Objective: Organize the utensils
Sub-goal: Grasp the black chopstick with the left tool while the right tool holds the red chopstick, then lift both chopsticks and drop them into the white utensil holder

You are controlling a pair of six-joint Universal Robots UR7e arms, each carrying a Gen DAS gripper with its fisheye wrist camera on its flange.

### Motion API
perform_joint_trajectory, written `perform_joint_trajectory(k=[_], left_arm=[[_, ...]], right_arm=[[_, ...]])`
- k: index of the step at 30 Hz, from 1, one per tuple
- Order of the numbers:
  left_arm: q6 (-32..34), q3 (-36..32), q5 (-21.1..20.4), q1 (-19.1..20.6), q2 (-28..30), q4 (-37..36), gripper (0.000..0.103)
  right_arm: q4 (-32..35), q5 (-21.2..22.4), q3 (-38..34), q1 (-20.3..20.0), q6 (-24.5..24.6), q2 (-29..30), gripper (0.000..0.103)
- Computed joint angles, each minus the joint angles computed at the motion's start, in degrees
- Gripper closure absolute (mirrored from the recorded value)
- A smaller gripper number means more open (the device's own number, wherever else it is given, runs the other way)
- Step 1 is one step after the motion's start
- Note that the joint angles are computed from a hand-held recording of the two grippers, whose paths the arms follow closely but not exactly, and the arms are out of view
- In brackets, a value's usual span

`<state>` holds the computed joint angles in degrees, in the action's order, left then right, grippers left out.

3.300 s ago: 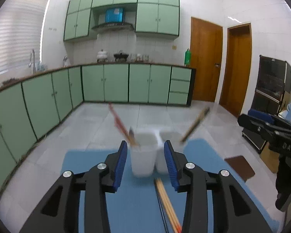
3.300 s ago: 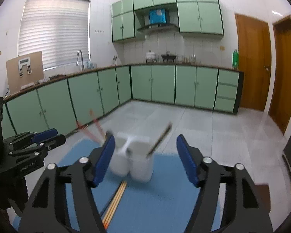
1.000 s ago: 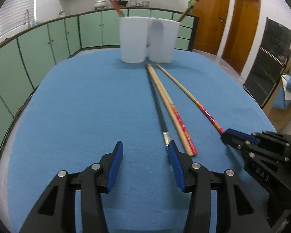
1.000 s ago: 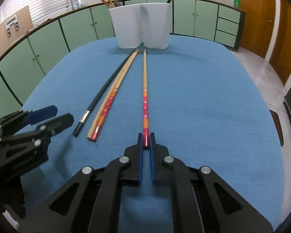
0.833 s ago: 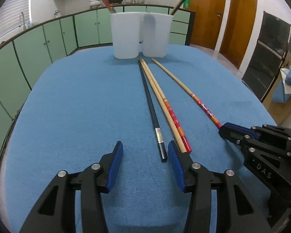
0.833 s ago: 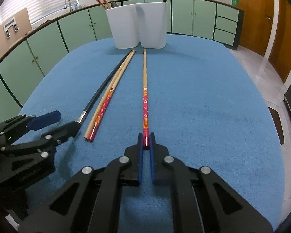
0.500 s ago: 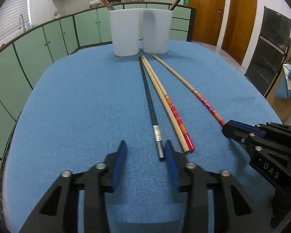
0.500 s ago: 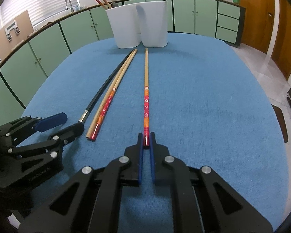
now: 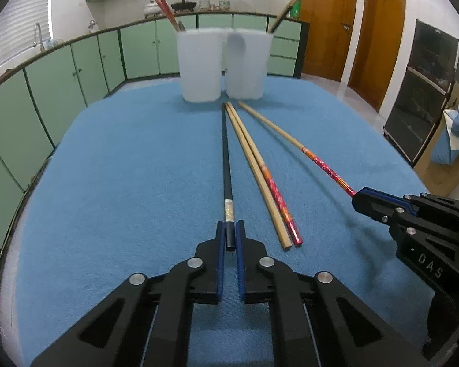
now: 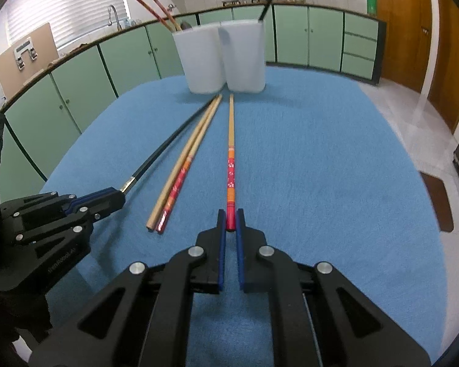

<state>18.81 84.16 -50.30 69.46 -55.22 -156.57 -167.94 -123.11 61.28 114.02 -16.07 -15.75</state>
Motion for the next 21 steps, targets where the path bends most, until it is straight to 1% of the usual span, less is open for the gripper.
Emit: perform_joint_trajectory(k=[3, 6, 12, 18, 21], left_arm=[[1.52, 0.83, 0.28, -0.77, -1.04, -2.51, 0.096], [2.78, 1.46, -0.41, -1.77, -2.51, -5.31, 0.096], [6.33, 0.41, -1.89, -3.59, -3.67, -10.35, 0.097], [9.05, -3.17, -3.88, -4.77, -3.32, -12.03, 0.097], [10.34, -5.24, -4.81, -5.09, -2.55, -12.32, 0.097]], right_arm=[[-1.28, 0.4, 0.09, 0.45, -0.8, -0.65, 0.098], [-3.59, 0.9, 0.14, 1.09, -2.7, -1.43, 0.098], [-5.48, 2.8, -1.14, 2.02, -5.08, -2.66, 0.098], [-4.87, 5.53, -4.22, 2.7, -6.63, -3.23, 0.098], [-3.38, 7.07, -7.14, 2.99, -7.19, -2.93, 0.098]])
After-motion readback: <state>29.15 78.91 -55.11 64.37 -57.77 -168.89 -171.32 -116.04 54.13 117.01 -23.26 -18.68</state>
